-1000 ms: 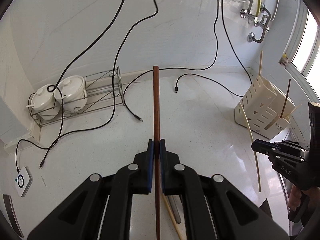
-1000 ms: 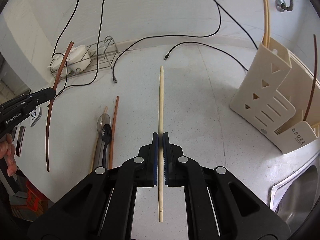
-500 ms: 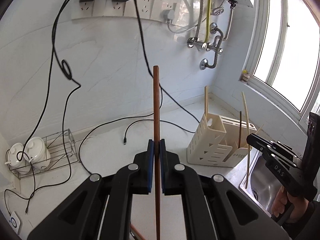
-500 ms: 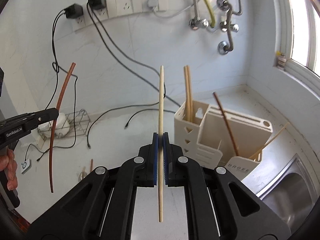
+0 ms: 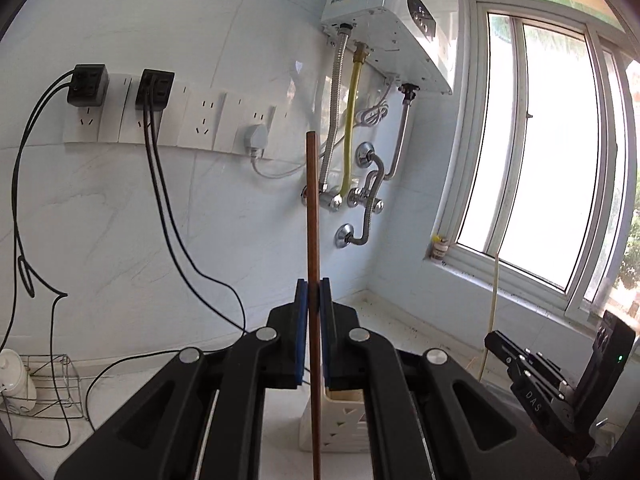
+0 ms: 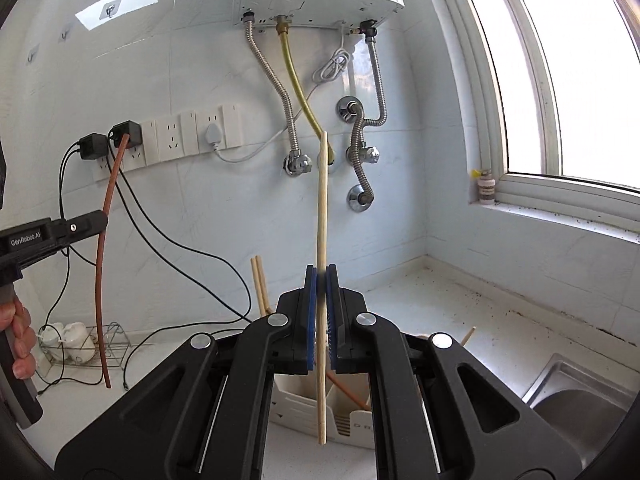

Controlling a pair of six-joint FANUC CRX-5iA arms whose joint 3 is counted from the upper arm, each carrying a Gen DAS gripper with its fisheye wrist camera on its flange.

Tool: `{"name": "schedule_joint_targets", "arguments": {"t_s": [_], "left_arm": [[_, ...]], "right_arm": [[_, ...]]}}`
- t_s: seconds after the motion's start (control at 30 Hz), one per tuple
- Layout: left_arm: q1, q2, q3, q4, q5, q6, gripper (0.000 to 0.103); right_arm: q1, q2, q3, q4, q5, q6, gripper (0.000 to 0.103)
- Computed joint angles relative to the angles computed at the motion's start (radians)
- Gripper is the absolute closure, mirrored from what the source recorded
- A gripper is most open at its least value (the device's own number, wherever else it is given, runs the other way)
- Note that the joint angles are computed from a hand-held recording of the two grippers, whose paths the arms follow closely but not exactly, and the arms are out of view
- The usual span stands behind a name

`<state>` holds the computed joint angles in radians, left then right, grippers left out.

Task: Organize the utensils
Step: 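Lower the brown chopstick into the holder with the left gripper while the right gripper lowers the pale chopstick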

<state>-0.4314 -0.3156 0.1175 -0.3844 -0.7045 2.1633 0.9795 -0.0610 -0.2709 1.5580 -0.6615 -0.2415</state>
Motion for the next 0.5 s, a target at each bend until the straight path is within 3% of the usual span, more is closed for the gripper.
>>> {"name": "schedule_joint_targets", "arguments": {"t_s": [0.17, 0.37, 0.5], "left_arm": [[-0.042, 0.069, 0.067, -0.134, 0.082, 0.104, 0.097], [-0.090, 0.142, 0.122, -0.258, 0.144, 0.168, 0.097], [-0.111, 0.171, 0.119, -0.347, 0.208, 0.226, 0.097]], "right_arm": [[-0.087, -0.007, -0.036, 0.137, 0.054, -0.105, 0.099], [-0.121, 0.020, -0.061, 0.319, -0.030, -0.177, 0.099], [-0.143, 0.027, -0.083, 0.378, -0.022, -0.213, 0.099]]}}
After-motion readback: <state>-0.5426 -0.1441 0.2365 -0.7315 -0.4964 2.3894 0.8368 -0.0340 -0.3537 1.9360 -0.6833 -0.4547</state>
